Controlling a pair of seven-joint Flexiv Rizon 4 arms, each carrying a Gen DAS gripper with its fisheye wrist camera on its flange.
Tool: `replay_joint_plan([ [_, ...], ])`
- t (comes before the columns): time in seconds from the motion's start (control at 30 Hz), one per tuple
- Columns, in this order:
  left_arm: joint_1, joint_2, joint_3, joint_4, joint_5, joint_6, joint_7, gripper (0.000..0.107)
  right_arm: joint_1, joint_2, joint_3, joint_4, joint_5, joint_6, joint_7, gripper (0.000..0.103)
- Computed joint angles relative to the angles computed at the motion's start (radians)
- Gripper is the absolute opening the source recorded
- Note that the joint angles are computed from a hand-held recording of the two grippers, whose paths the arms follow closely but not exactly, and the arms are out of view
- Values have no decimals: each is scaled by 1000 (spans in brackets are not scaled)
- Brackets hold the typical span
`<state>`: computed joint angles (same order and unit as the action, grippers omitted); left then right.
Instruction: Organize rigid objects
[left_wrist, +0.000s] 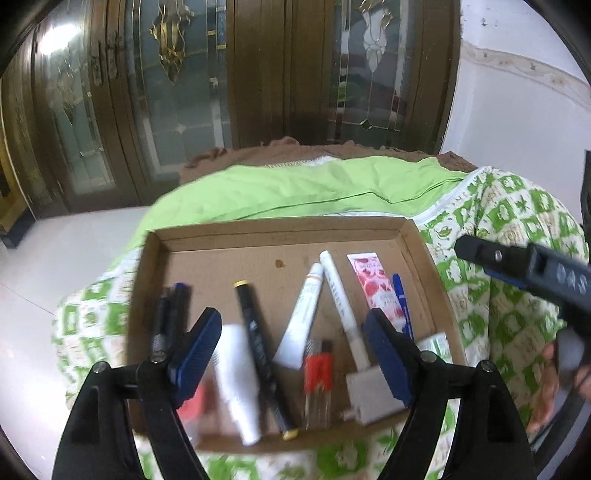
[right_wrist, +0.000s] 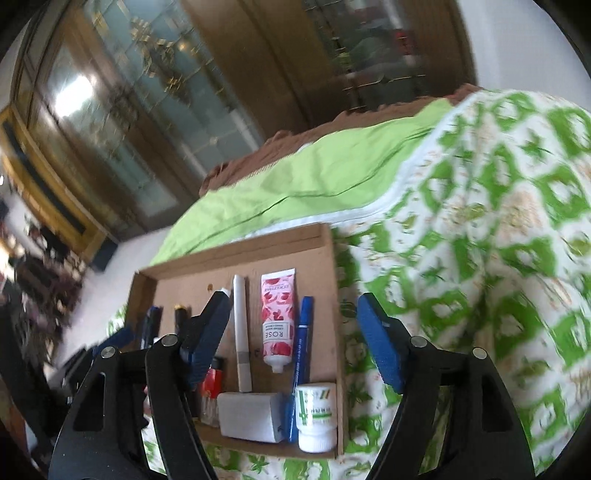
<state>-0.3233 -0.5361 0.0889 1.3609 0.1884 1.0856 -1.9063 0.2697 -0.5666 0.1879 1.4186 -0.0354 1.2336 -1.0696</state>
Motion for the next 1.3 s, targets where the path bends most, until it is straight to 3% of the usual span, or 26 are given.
replay_joint_plan([
  [0.07,-21,32,22,33,35,8,-21,81,3,26,-3,36,10,23,21,75],
  [0.13,-33,71,32,74,64,22,-47,81,3,45,7,63,14,38,18,84],
  [0.27,-42,142,32,147,104,49,-106,83,19,98,21,149,-6,69,-11,86],
  [0.33,-51,170,36,172,136,53,-145,86,50,136,1,215,-56,84,-26,92],
  [0.37,-57,190,39,191,157,57,-167,87,60,145,-6,232,-77,87,-30,102],
  [0.43,-66,222,42,216,206,48,-208,91,110,175,-64,296,-169,113,-13,103],
  [0.53,-76,261,38,234,290,17,-265,103,198,230,-190,405,-351,173,117,103],
  [0.77,-72,346,-5,264,453,-53,-380,103,223,326,-272,562,-566,313,348,103],
  [0.9,-72,384,-37,258,557,-118,-487,103,265,388,-375,634,-775,365,551,103],
  [1.0,-52,401,-74,262,547,-166,-516,103,273,427,-434,664,-959,398,708,103],
  [1.1,-25,404,-101,276,501,-149,-491,103,253,452,-436,674,-1088,399,813,103],
  [1.3,-15,413,-121,292,475,-151,-463,103,191,453,-335,671,-1042,342,769,103],
])
